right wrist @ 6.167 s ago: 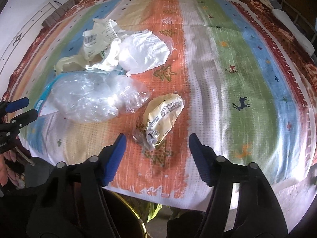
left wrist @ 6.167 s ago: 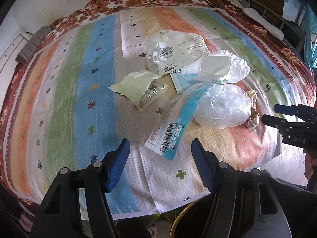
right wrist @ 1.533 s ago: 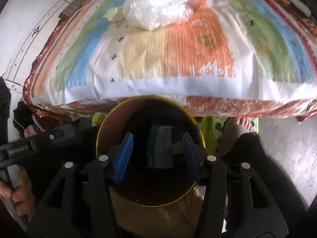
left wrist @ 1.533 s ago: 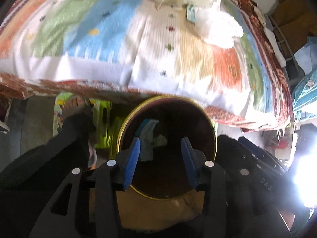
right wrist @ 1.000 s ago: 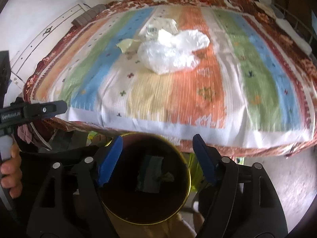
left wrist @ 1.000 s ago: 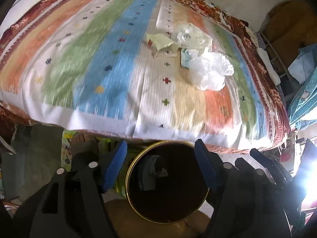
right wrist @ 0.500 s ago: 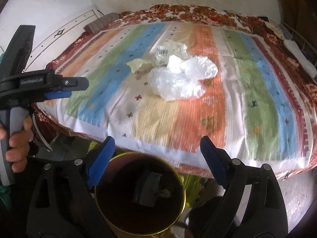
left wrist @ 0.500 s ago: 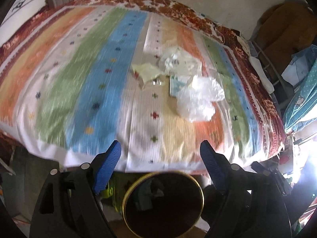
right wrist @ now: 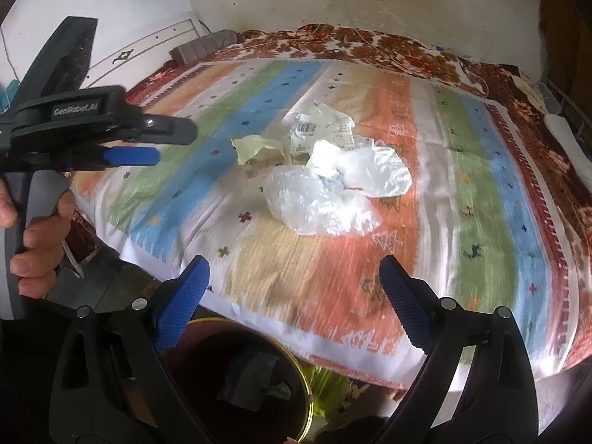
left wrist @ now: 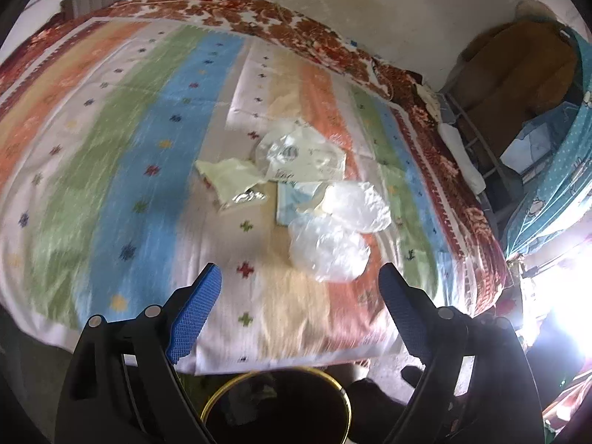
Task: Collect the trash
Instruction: 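Move both tools back over the remaining plastic trash on the bed, then grasp the white plastic with the left tool while the right tool grasps the clear bag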
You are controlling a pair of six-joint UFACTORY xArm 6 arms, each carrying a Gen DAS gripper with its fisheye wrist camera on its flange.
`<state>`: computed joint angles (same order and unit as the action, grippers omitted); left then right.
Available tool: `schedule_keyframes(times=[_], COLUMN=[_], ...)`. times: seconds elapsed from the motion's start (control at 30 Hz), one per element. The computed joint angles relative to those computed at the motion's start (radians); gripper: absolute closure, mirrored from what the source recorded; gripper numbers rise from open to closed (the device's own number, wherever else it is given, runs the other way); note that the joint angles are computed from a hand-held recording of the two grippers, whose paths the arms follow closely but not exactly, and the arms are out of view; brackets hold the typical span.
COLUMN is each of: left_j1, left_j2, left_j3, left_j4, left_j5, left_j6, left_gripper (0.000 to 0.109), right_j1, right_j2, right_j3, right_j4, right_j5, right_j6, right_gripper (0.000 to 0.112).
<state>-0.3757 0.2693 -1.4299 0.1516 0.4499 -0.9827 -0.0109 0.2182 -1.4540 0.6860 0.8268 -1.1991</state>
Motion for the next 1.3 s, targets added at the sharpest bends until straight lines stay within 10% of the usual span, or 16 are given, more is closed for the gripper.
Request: schedule_keyframes(times=[0.73, 1.3], left_j1=[0.048, 0.08], left_j2=[0.307, 0.563], left_j3=[-0.297, -0.667], left_j4=[-0.54, -0.575], left_j5=[-0.056, 0.12], left_j6=[0.634, 0.715], left_gripper=[0.022, 0.044], right_j1=[0.052, 0.07], right_j2=[0.172, 0.326], right_j3=[-0.125, -0.306], right_j4=[0.065, 0.028], right_j5=[-0.083, -0.024], right_j6=[-0.115, -0.045], right_gripper=[0.022, 0.033])
